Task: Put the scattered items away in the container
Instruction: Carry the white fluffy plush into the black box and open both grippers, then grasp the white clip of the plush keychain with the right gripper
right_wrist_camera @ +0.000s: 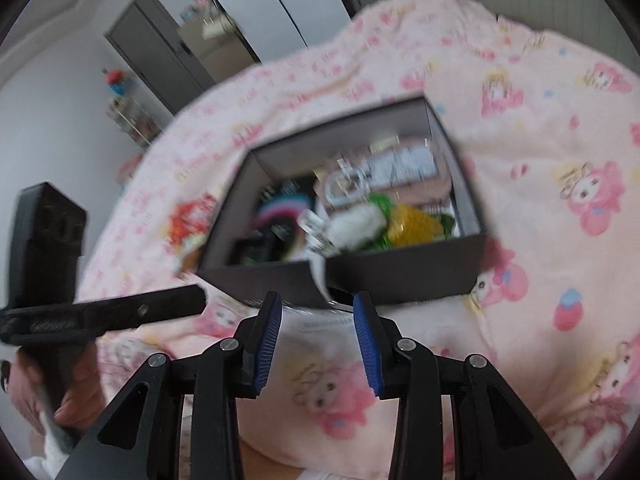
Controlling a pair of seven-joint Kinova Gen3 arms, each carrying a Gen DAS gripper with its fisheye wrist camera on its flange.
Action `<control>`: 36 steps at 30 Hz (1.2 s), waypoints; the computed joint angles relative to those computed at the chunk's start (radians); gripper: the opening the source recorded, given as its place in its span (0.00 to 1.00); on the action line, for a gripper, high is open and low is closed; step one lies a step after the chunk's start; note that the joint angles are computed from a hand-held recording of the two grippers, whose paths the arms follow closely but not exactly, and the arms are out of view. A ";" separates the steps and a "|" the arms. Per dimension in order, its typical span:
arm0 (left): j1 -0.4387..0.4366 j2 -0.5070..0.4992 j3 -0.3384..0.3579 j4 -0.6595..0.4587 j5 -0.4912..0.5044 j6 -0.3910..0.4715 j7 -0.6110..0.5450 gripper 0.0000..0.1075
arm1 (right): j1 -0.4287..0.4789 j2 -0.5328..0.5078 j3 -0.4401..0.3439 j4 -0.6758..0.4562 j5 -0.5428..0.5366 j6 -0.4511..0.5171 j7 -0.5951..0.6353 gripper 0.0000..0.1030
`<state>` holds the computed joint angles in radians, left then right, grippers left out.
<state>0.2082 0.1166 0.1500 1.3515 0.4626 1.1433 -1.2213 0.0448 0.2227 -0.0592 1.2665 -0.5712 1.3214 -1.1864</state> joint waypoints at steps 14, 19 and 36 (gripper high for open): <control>-0.021 -0.034 -0.012 0.094 0.062 -0.075 0.014 0.34 | 0.073 0.050 -0.058 0.086 -0.198 0.009 0.132 0.04; -0.019 -0.047 -0.011 0.099 0.074 -0.095 0.005 0.35 | 0.099 -0.022 -0.015 0.151 -0.256 0.064 0.190 0.04; -0.019 -0.010 0.010 0.220 0.259 -0.110 -0.119 0.36 | 0.093 -0.050 0.056 0.191 -0.191 0.220 0.129 0.10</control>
